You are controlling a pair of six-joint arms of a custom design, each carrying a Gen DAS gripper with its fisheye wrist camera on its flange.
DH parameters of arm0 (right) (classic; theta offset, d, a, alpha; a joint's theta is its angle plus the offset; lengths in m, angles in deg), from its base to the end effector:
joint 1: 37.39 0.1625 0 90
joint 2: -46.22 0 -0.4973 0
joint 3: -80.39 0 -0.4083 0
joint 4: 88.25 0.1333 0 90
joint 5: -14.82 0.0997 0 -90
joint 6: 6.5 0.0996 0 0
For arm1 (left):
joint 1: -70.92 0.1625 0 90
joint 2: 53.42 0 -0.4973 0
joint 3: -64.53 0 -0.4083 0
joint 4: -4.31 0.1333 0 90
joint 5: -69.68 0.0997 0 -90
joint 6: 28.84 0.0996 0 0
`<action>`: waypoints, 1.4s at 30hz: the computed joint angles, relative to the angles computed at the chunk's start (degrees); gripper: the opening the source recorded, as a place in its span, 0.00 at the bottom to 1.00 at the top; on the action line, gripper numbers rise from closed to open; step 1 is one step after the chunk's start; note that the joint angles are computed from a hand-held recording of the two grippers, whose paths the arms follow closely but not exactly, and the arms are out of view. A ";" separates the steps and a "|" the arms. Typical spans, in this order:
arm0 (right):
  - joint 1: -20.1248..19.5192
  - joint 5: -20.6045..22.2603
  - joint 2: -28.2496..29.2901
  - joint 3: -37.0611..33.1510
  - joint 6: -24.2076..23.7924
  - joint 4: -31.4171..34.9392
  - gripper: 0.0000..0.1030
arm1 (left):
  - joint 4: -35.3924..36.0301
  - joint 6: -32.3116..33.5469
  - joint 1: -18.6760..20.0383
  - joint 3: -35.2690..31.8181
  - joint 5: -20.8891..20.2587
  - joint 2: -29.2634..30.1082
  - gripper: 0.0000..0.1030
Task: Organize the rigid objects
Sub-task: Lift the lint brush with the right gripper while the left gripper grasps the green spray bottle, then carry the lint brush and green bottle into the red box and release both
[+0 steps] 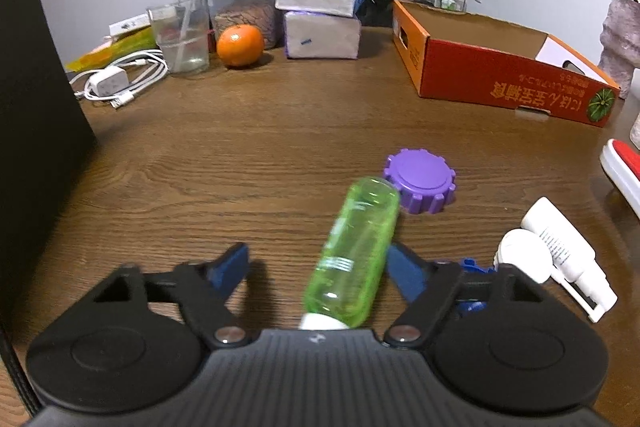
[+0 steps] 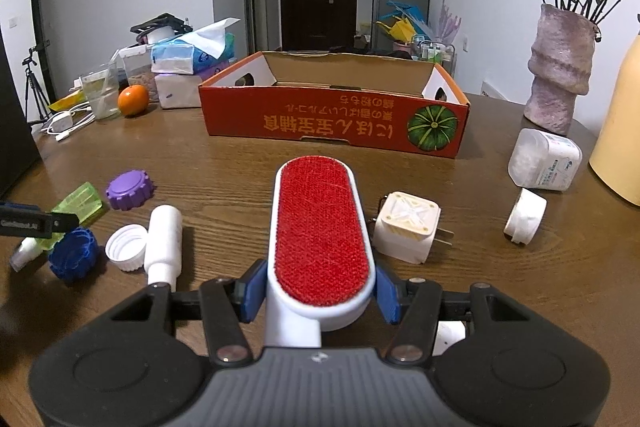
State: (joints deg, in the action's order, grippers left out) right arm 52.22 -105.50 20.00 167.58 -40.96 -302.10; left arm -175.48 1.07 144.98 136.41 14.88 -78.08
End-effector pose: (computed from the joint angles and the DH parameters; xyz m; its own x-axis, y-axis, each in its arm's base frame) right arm 0.0778 -0.7668 0.0748 -0.7110 0.1174 0.6934 -0.4841 0.6334 -0.6037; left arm -0.0522 -0.8771 0.0778 -0.6731 0.2226 -0.7053 0.6205 0.6889 -0.3747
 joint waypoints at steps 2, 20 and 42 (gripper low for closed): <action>0.06 0.07 0.12 -0.29 -0.12 0.21 0.53 | 0.96 -0.18 0.15 -0.21 -0.73 0.02 0.53; 0.00 3.11 -0.83 -1.24 -0.57 1.20 0.53 | 1.37 -3.91 -0.96 0.31 -0.33 -0.52 0.31; -1.38 8.11 -3.75 0.35 -1.41 -1.07 0.53 | -7.05 -2.51 -5.18 2.18 -0.16 -0.50 0.31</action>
State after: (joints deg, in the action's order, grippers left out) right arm 50.84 -97.39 16.25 167.93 -42.37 -303.16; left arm -182.53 -1.44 139.80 138.59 14.72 -78.58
